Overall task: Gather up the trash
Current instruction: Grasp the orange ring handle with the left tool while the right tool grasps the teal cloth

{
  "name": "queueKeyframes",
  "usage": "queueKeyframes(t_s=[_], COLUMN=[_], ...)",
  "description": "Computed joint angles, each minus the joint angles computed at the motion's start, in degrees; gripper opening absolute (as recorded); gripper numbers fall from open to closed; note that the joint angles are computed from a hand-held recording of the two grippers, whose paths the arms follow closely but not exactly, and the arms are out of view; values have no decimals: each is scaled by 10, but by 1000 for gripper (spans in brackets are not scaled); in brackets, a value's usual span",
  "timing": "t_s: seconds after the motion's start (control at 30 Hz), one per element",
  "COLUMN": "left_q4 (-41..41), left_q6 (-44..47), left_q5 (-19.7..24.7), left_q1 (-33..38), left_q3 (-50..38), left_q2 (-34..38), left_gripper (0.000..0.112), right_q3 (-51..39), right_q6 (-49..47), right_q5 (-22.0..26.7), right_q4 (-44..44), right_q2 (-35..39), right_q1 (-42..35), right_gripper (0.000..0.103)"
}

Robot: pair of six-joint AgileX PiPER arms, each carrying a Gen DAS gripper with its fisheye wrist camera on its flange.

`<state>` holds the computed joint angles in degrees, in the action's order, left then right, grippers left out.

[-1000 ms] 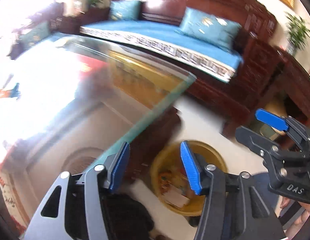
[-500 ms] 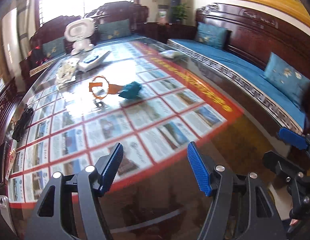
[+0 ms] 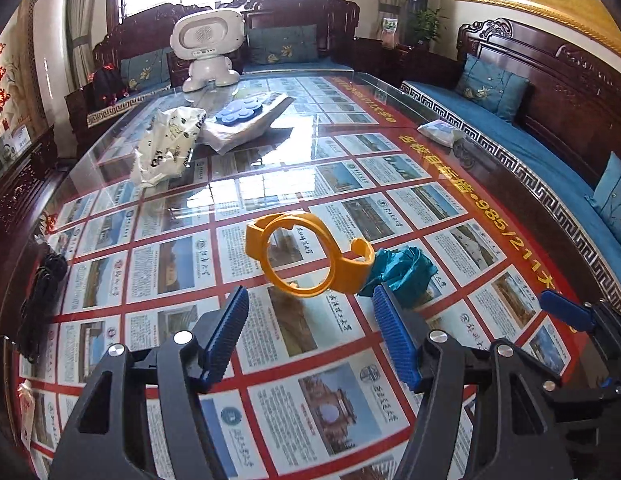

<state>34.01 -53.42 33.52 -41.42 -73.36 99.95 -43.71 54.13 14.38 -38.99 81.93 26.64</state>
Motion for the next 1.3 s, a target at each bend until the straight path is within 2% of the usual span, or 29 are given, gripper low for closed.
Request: queueKeyframes(t_s=[0.07, 0.17, 0.3, 0.4, 0.53, 0.73, 0.8, 0.87, 0.9, 1.0, 1.1, 1.2, 1.27, 1.3], left_q4=[-88, -137, -159, -197, -186, -147, -124, -122, -132, -175, -234, -267, -285, -292], left_q6=[91, 163, 178, 205, 189, 153, 136, 135, 142, 175, 220, 248, 265, 272], left_q5=[-31, -53, -58, -76, -70, -52, -43, -35, -34, -28, -23, -19, -18, -17], left_q1=[31, 48, 61, 65, 56, 53, 50, 51, 54, 65, 78, 85, 89, 90], left_q3=[-15, -22, -36, -37, -56, -96, -110, -122, -126, -142, -154, -158, -160, -161], left_q2=[16, 28, 42, 42, 55, 84, 94, 101, 104, 117, 130, 138, 142, 143], left_gripper=[63, 61, 61, 61, 61, 61, 61, 61, 61, 52, 39, 30, 22, 15], right_q3=[-16, -30, -49, -55, -67, -111, -129, -153, -169, -215, -234, -241, -241, -237], right_q6=[-16, 48, 40, 93, 89, -35, -34, -84, -135, -225, -257, -287, -331, -330], right_q5=[-17, -28, -35, -25, -23, -23, -15, -6, 0, 37, 48, 61, 62, 59], right_q4=[-4, -96, -95, -153, -155, -47, -51, -5, 46, 137, 172, 202, 249, 250], right_q2=[32, 53, 74, 82, 92, 130, 142, 160, 172, 207, 218, 224, 226, 223], right_q1=[-8, -3, -7, -1, -2, -6, -3, -2, -3, -4, -9, -11, -18, -20], right_gripper=[75, 74, 74, 74, 75, 76, 77, 79, 81, 82, 81, 66, 52, 49])
